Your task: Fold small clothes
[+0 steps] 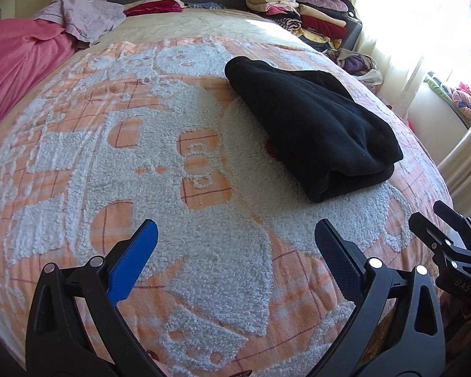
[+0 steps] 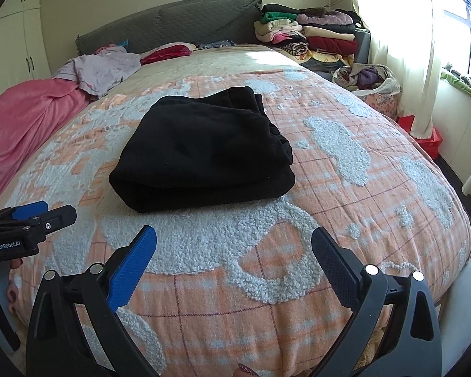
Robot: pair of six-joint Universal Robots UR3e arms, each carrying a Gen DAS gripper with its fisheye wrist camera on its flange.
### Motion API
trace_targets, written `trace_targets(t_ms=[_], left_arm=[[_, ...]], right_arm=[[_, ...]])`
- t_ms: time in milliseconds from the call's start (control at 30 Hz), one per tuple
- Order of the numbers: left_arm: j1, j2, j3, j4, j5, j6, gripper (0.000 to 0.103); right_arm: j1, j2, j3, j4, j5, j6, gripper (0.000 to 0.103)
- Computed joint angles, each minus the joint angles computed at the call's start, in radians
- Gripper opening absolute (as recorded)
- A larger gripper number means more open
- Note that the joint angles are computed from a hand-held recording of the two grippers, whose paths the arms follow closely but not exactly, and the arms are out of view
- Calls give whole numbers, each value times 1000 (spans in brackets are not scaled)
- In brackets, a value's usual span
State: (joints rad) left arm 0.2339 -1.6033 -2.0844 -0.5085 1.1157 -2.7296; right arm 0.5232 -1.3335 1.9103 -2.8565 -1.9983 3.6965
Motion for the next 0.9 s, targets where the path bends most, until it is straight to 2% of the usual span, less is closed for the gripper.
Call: trace_targets(t_ms=[900], left_arm=[[-2,25,3,-9,13,-9,94]], right_arm=[[8,-13,-3,13,-21,-5,99]])
